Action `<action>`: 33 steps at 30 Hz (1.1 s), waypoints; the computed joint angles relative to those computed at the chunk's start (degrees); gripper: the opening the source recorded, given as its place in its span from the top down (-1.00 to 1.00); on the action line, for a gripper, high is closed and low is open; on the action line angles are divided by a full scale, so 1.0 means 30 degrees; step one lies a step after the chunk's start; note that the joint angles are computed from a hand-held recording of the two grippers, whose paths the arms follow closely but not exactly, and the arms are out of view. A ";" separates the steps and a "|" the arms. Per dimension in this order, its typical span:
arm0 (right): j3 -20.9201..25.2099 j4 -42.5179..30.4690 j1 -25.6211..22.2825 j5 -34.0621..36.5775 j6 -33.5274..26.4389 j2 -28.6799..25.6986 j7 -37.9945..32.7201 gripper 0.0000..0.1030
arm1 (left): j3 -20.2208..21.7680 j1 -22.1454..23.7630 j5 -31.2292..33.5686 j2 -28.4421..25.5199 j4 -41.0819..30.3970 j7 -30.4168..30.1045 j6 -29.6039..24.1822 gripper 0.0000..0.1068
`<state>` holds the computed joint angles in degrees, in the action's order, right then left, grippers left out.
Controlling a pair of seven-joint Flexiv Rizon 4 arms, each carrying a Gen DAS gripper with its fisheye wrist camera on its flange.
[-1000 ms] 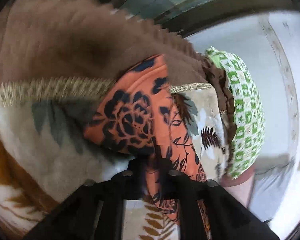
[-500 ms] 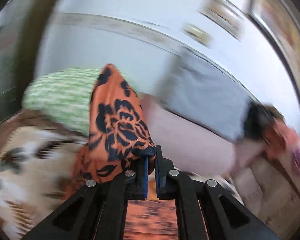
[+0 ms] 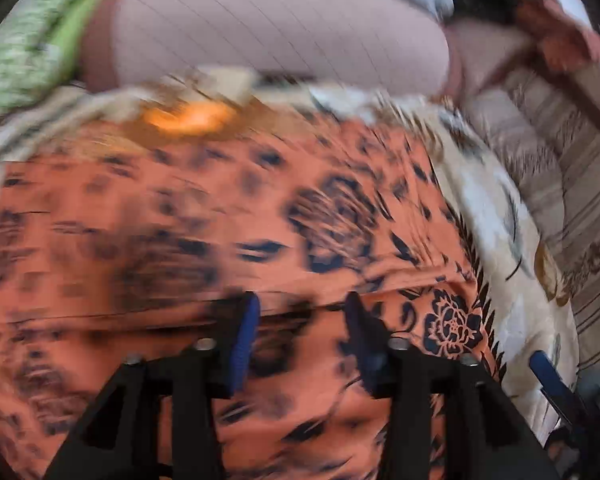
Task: Fold small clothes
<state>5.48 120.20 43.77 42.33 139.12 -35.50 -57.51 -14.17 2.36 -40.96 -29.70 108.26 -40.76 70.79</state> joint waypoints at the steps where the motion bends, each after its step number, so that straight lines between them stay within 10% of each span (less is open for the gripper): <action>1: 0.0021 -0.0056 -0.0036 -0.0251 -0.0064 -0.0064 0.0189 -0.81 | -0.0949 0.0942 -0.1435 0.0522 0.0656 0.1248 0.1076 -0.27; 5: 0.0498 -0.0168 -0.0893 -0.2563 -0.0253 0.0051 0.0885 -0.81 | -0.1709 0.2854 -0.4168 0.0819 0.1331 0.4817 0.5179 -0.38; 10: -0.0274 -0.1511 -0.4703 -1.3808 -0.1365 -0.1172 0.7930 -0.81 | 0.4613 0.0318 -0.0431 -0.1198 -0.0602 0.0171 0.5315 -0.38; 14: -0.4802 -0.4695 -0.1837 -1.0233 -1.1151 -0.0930 0.6250 -0.81 | 0.8249 -0.1140 0.2413 -0.2860 -0.2136 -0.2766 0.3561 -0.39; 18: -0.5030 -0.7029 -0.2040 -0.9834 -1.7461 -0.1875 0.4341 -0.64 | 0.7792 -0.0731 0.3122 -0.3448 -0.2670 -0.3189 0.3892 -0.46; 22: -0.8478 -0.5667 0.0533 -1.3559 -1.9179 -0.1163 0.7564 0.26 | 0.6784 0.0288 0.3823 -0.3387 -0.2618 -0.3375 0.4280 -0.46; 28: -0.9990 -0.5754 0.1776 -1.5247 -2.1568 -0.0702 0.8081 -0.02 | 0.5327 0.1785 0.4889 -0.3034 -0.1943 -0.3777 0.4921 -0.47; 33: -1.1171 -0.5277 0.2471 -1.8866 -1.8388 -0.0393 1.0717 -0.43 | 0.5250 0.2200 0.6030 -0.3240 -0.2341 -0.4773 0.4571 -0.47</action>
<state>-28.03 104.37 51.18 -14.27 83.95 -36.68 -25.36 1.58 8.97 -22.87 -39.42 101.23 -55.08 84.50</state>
